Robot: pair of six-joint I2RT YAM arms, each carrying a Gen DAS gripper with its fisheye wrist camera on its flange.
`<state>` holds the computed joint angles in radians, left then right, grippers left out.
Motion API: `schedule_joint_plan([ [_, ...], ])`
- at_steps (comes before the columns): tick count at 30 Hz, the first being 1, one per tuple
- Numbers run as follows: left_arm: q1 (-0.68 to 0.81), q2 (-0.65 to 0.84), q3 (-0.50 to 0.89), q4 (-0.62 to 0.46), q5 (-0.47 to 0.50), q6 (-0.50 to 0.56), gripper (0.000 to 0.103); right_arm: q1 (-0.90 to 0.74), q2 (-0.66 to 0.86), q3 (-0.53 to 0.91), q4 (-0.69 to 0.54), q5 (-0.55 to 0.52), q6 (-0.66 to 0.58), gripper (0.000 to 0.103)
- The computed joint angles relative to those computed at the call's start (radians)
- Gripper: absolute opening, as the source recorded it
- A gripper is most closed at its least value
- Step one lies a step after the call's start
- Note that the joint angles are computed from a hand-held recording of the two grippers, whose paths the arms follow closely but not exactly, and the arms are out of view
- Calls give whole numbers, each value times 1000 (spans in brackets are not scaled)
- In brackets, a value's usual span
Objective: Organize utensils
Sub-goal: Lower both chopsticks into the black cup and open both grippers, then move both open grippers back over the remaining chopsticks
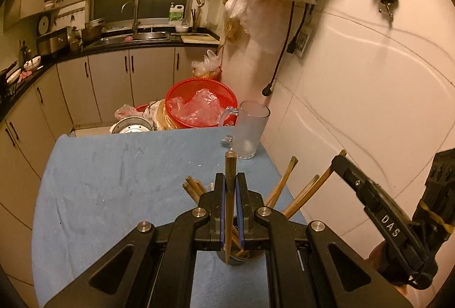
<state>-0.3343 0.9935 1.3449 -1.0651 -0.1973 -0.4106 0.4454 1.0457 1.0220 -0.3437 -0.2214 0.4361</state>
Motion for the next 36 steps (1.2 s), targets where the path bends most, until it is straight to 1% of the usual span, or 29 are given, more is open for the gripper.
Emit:
schedule_joint_plan([
  [3, -8, -3, 45, -27, 4, 3, 7, 6, 3, 0, 2, 11, -2, 8],
  [6, -59, 4, 114, -60, -44, -7, 7, 9, 5, -1, 6, 16, -1, 8],
  [9, -86, 12, 167, -76, -62, -7, 7, 9, 8, -4, 8, 19, -1, 8],
  [12, -103, 28, 184, -75, -85, -10, 7, 15, 8, -4, 2, 32, -1, 8],
  [16, -88, 38, 134, -43, -91, -11, 7, 8, 16, -10, 6, 27, -8, 8],
  [24, 33, 21, -23, 15, 30, 16, 7, 11, 40, -39, 5, 6, -12, 8],
  [25, 43, 19, -39, 21, 42, 23, 7, 14, 44, -37, -4, 0, -14, 9],
  [29, 59, 14, -71, 33, 68, 40, 9, 20, 41, -36, -23, 0, -7, 10],
  [31, 68, 15, -69, 29, 83, 45, 16, 20, 46, -19, -47, 3, -7, 14],
  [32, 69, 8, -72, 28, 84, 42, 27, 20, 48, -12, -53, 4, -5, 14],
  [33, 68, 1, -70, 26, 79, 38, 36, 19, 43, -10, -56, 3, -4, 15],
  [36, 61, -22, -59, 13, 56, 37, 37, 21, 25, -7, -71, 20, -5, 15],
])
